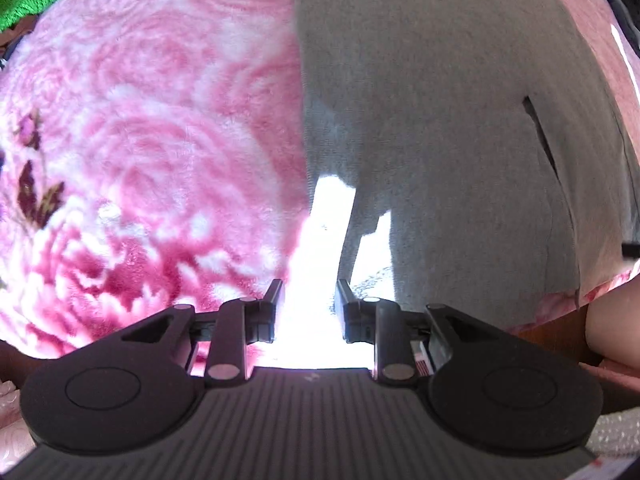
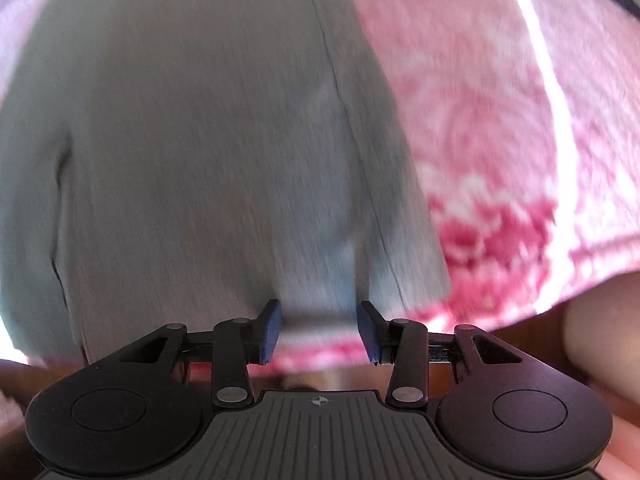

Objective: Fold clothes

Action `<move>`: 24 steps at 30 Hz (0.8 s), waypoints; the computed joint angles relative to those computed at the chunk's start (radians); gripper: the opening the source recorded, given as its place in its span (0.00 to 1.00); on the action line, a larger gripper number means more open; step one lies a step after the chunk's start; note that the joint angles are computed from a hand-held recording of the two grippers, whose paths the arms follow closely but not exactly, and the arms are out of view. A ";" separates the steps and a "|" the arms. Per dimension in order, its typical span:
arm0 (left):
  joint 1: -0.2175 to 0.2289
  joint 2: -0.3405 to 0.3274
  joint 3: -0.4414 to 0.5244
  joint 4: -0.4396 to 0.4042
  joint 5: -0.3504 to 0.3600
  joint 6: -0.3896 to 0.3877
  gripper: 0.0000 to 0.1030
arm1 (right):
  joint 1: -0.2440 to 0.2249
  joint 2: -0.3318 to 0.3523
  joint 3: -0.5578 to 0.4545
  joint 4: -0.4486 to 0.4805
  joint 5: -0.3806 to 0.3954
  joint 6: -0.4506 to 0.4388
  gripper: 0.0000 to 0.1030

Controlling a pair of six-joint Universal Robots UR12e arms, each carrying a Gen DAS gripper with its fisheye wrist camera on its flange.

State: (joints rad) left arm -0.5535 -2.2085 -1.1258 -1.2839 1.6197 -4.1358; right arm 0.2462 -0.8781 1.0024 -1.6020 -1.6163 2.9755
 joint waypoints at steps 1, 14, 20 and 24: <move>-0.002 -0.002 0.011 0.005 0.003 -0.007 0.21 | 0.002 0.008 -0.025 0.039 -0.005 -0.012 0.39; -0.094 -0.120 0.411 -0.228 0.180 -0.108 0.47 | -0.046 -0.192 0.099 -0.215 0.306 -0.079 0.60; -0.147 -0.187 0.618 -0.348 0.283 -0.153 0.50 | -0.069 -0.273 0.165 -0.249 0.346 -0.117 0.63; -0.180 -0.213 0.699 -0.403 0.322 -0.195 0.55 | -0.079 -0.323 0.217 -0.254 0.358 -0.162 0.63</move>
